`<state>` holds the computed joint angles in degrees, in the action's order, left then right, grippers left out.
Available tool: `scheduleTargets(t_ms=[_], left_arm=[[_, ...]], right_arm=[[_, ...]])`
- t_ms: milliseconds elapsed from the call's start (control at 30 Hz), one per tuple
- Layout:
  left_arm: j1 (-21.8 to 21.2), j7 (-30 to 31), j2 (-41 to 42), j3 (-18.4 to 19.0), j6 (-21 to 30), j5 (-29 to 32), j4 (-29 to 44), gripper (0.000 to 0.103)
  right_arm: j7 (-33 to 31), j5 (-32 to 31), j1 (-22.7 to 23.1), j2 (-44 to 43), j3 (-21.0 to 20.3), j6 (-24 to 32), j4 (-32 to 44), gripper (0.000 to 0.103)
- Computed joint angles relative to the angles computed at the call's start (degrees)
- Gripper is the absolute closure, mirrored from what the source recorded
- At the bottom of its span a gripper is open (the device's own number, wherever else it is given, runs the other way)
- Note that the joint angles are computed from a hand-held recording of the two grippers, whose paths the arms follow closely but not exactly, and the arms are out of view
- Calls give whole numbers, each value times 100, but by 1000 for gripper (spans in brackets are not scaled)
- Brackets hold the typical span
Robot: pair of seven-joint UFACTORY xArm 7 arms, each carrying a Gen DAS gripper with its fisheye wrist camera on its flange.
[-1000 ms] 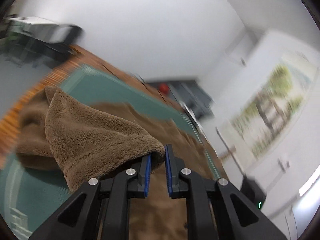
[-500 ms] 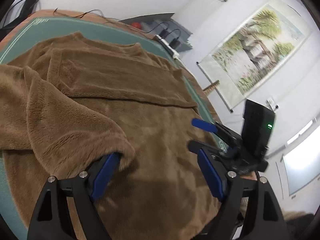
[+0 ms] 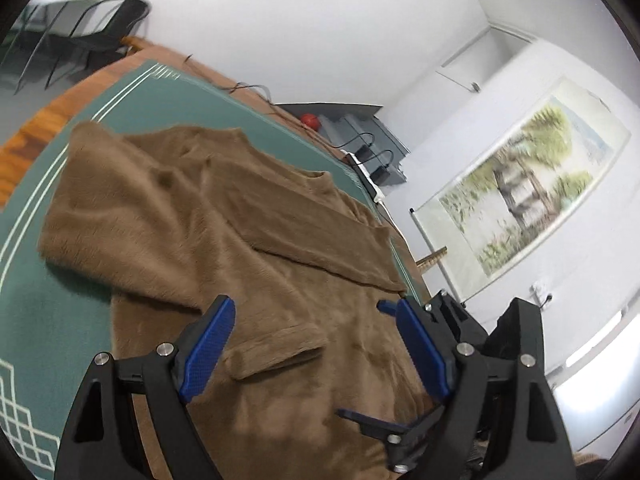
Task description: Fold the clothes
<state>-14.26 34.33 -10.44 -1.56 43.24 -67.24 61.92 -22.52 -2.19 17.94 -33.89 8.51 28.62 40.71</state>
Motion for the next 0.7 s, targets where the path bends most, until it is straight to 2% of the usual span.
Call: scheduleTargets(t_ms=[100, 167, 333, 433, 467, 533, 633, 700], left_arm=[[74, -12, 22, 75, -19, -146, -132, 18], [154, -32, 38, 131, -17, -220, -201, 17], [346, -139, 126, 206, 37, -308, -271, 17], [426, -139, 228, 215, 154, -434, -250, 17], [451, -143, 251, 203, 170, -448, -244, 17], [490, -150, 281, 169, 147, -451, -246, 17], [524, -211, 319, 124, 95, -405, -213, 17], [535, -253, 338, 95, 29, -349, -190, 17]], right_arm=[[403, -780, -523, 386, 622, 0, 228, 3], [681, -1311, -749, 578, 910, -1, 337, 10], [1286, -2654, -1091, 817, 1402, -96, 417, 45], [1527, -3388, -1150, 1005, 1580, -63, 432, 51], [1522, -3457, -1064, 1062, 1536, -51, 422, 55], [1519, -3496, -872, 1128, 1406, -55, 404, 75], [1457, -3191, -560, 1094, 1112, -163, 369, 85], [1373, -2524, -309, 1068, 744, -263, 435, 87]])
